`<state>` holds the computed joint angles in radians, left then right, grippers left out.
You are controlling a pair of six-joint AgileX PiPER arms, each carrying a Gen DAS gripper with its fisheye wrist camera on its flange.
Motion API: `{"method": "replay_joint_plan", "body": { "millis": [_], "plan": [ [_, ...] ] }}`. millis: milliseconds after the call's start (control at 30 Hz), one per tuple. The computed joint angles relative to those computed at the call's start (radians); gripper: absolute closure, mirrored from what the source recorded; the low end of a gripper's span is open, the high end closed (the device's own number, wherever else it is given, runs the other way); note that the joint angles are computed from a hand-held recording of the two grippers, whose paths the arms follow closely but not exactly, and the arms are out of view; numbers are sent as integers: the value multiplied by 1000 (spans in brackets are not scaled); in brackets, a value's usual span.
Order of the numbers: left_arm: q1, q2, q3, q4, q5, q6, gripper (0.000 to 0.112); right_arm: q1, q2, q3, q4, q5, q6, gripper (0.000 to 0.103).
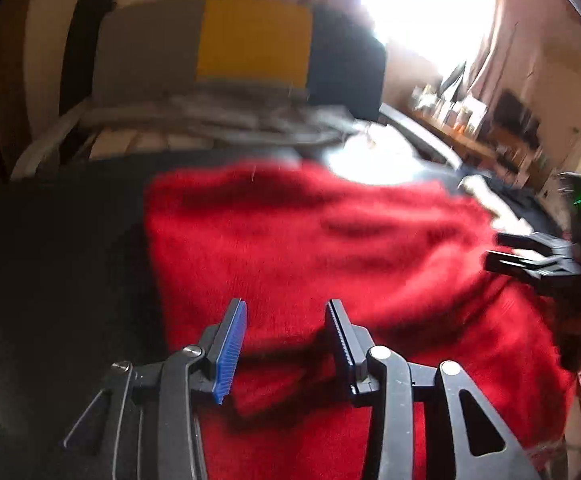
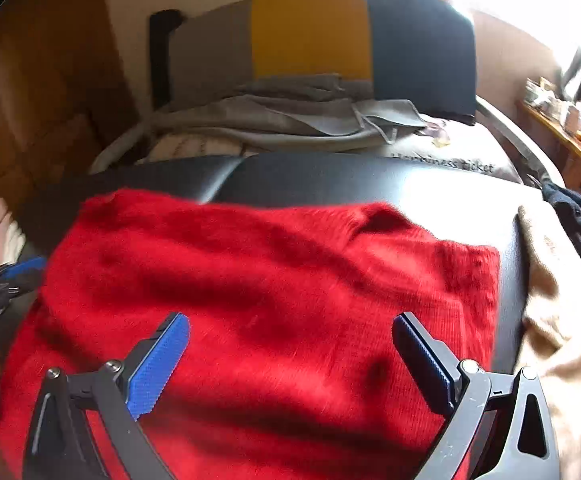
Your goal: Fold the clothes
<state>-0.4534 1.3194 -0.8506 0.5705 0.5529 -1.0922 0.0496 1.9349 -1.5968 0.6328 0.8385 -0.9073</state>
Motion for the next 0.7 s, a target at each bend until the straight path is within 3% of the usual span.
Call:
{"method": "replay_joint_plan", "body": {
  "millis": [67,167,333,467,567,700],
  "plan": [
    [-22,-27,52,50,-29,-89,70,5,-17,62,-60,-24,0,1],
    [-35,-72,93,55,-33,-162,70,-28,-69,206,21,-90,-123,0],
    [-122,-135,143,136,36,-292,70,-49,-91,244,62,-76,-179,0],
    [-106,-142,79,57,91,-199,70,-65,-70,212,90,-39,-191,0],
    [-142,-151,35,151,97,-229,68,-92,-93,191,139,6,-150,0],
    [-102,-42,-77,179,69,-138,67,-77,-87,115,209,35,-125,0]
  ]
}}
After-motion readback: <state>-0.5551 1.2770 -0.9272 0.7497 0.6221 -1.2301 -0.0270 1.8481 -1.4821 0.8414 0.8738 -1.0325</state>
